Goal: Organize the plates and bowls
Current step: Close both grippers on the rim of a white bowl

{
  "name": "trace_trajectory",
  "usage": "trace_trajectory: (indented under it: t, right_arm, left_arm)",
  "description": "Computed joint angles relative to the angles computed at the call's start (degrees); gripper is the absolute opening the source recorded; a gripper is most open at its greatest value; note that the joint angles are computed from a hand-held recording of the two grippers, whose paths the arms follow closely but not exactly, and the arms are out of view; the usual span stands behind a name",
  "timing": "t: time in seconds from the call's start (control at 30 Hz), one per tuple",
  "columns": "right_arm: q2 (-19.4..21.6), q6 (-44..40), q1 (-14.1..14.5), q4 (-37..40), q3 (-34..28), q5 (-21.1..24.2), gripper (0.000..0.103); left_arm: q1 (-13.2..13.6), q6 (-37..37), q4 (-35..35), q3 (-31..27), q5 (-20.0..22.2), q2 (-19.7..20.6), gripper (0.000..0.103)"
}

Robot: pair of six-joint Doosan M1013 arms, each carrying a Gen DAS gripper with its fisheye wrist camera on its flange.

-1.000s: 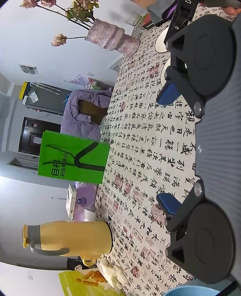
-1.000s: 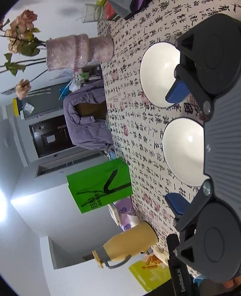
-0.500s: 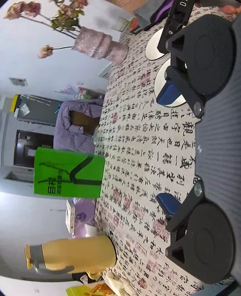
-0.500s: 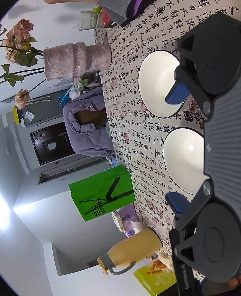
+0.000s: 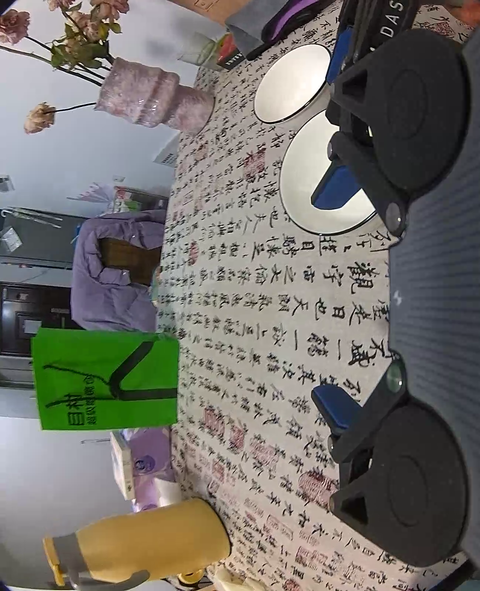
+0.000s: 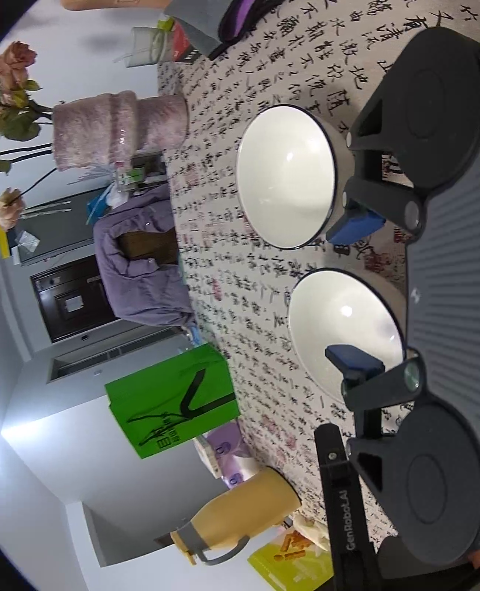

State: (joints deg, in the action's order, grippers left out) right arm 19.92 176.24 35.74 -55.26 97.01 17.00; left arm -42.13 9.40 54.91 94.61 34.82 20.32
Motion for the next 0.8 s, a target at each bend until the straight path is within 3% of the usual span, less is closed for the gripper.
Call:
trace_trajectory:
  t: [0.4,0.8]
  right_arm:
    - [1.41,-15.0,-0.85,15.84,-1.65,1.25,0.053]
    - [2.37,-19.51,-1.68,21.68,-2.08,0.34,0.049]
  left_arm:
    - [-0.04,8.43,-6.43,-2.9,1.53,2.21,0.102]
    - [0.2,10.91,-9.83,-5.06,3.39,3.91,0.097]
